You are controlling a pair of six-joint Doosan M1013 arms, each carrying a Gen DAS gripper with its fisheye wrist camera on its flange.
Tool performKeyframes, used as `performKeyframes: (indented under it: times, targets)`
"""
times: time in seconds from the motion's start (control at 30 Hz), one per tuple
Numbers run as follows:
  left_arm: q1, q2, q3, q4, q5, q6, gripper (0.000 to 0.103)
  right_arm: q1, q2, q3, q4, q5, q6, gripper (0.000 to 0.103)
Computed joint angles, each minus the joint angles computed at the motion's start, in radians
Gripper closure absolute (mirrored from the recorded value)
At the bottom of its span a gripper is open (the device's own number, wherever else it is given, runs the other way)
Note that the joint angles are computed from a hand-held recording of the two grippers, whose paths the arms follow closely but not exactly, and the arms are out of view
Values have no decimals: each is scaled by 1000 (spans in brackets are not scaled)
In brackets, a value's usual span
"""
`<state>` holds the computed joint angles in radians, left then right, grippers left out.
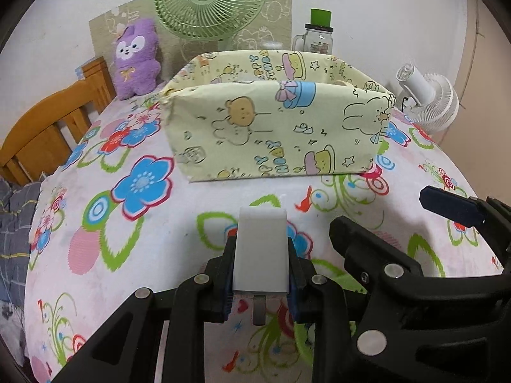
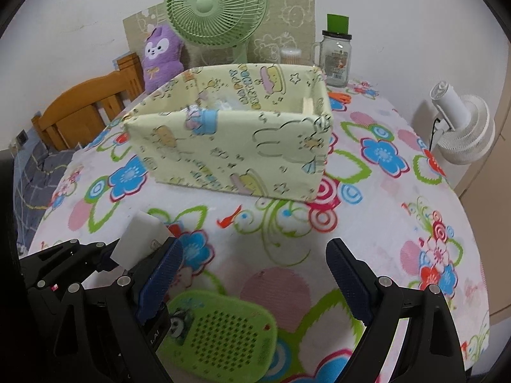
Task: Organize rigid objects
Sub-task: 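Close the left gripper on the white charger while the right gripper grasps the green PANDA speaker, then lift and carry the charger in the left gripper toward the box while the right gripper carries the speaker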
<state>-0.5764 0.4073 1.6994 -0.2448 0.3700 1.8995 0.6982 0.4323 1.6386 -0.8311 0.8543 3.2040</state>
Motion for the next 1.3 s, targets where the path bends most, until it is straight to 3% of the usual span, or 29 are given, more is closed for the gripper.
performKeyframes:
  times: [0.13,0.27,0.87,0.97,1.3]
  targets:
    - [9,-13,23,-1,-10,3,77,14,6,-8,4,4,-5,10]
    - [16,-27,51,28,-31,-18,77,31,20,-20,-3,39,9,4]
    - [41,-46,110,-31,-61,56,78,56,53,-50,93,91,32,3]
    - [42,-45,113,-35,-68,64,78,61,67,-64,88,144,46,3]
    - [47,-50,122,-46,-77,88,78,40,65,-57,164,87,36,3]
